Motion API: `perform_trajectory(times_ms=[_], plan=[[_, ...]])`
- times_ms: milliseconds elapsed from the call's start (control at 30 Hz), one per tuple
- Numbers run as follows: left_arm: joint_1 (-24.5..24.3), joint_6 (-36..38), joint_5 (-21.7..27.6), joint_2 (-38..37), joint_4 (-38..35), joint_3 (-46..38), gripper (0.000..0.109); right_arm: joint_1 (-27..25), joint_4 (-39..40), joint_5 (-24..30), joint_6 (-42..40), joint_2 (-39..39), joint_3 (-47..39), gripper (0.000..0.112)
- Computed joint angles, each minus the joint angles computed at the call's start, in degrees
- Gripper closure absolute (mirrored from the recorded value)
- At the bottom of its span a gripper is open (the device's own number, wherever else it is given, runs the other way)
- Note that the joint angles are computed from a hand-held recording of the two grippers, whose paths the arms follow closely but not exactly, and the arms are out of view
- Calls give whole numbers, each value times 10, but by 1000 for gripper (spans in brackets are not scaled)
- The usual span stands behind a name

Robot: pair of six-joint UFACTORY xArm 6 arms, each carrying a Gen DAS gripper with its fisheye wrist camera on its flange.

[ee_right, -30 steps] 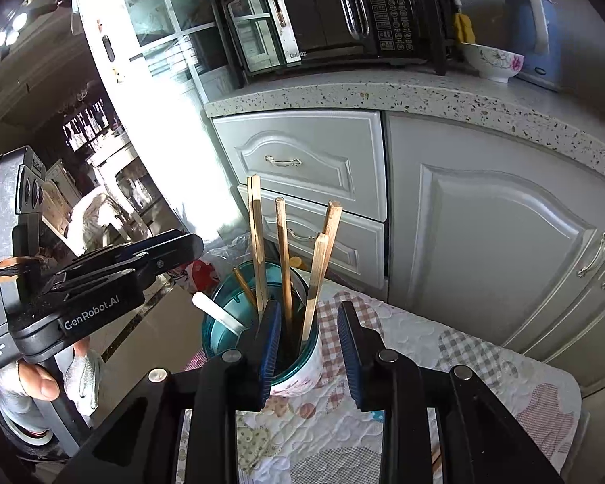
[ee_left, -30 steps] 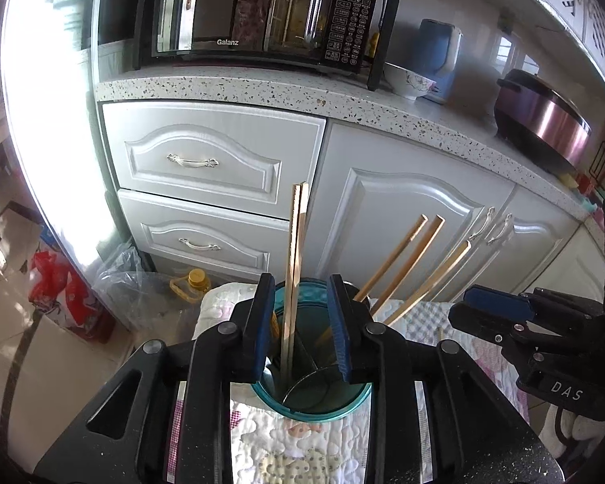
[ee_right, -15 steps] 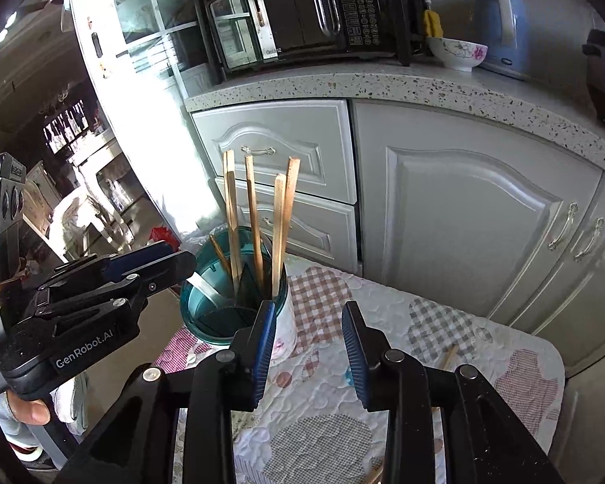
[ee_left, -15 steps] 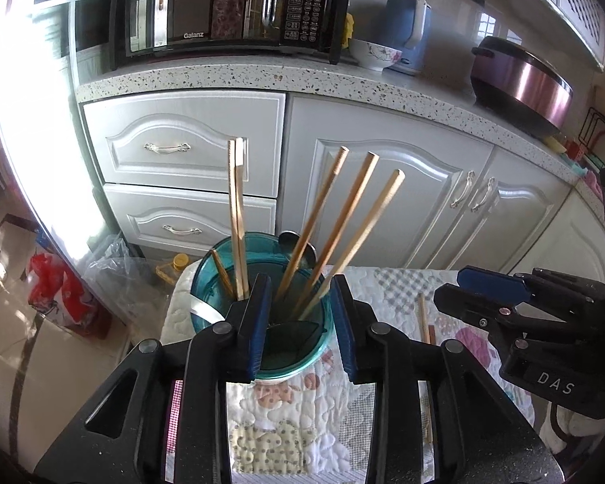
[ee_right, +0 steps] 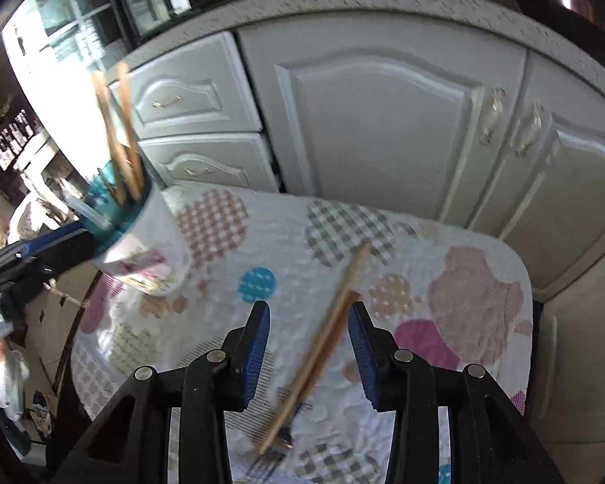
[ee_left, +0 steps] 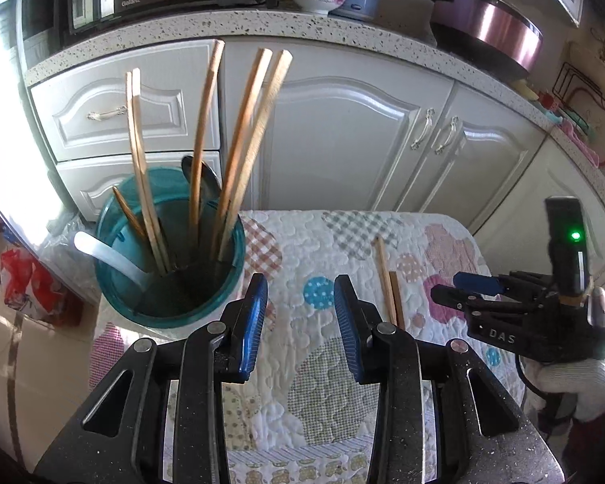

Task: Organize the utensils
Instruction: 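Grasp the last wooden chopstick with the left tool while the right tool grasps the brown-handled fork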

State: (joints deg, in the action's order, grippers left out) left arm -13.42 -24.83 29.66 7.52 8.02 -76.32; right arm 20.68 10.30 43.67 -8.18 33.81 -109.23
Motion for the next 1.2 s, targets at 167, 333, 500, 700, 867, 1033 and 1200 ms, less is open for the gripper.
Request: perform_trajectory(times_ms=[167, 333, 500, 700, 867, 1033, 1200], plan=[[-13, 29, 20, 27, -29, -20, 75, -25, 18, 43, 22, 48, -23, 80], [-18, 46, 34, 46, -42, -36, 75, -23, 25, 89, 17, 113, -111, 88], [-15, 43, 42, 58, -48, -47, 75, -23, 45, 138, 19, 174, -201, 97], [-21, 78, 66, 104, -93, -98, 75, -34, 36, 148, -9, 140, -156, 100], [-35, 128, 114, 182, -150, -197, 75, -53, 9, 136, -22, 88, -76, 100], [-45, 142, 167, 288, -167, -339, 75, -71, 31, 127, 4, 79, -59, 94], [-47, 133, 251, 419, -156, -535, 75, -67, 26, 114, 9, 84, -62, 94]])
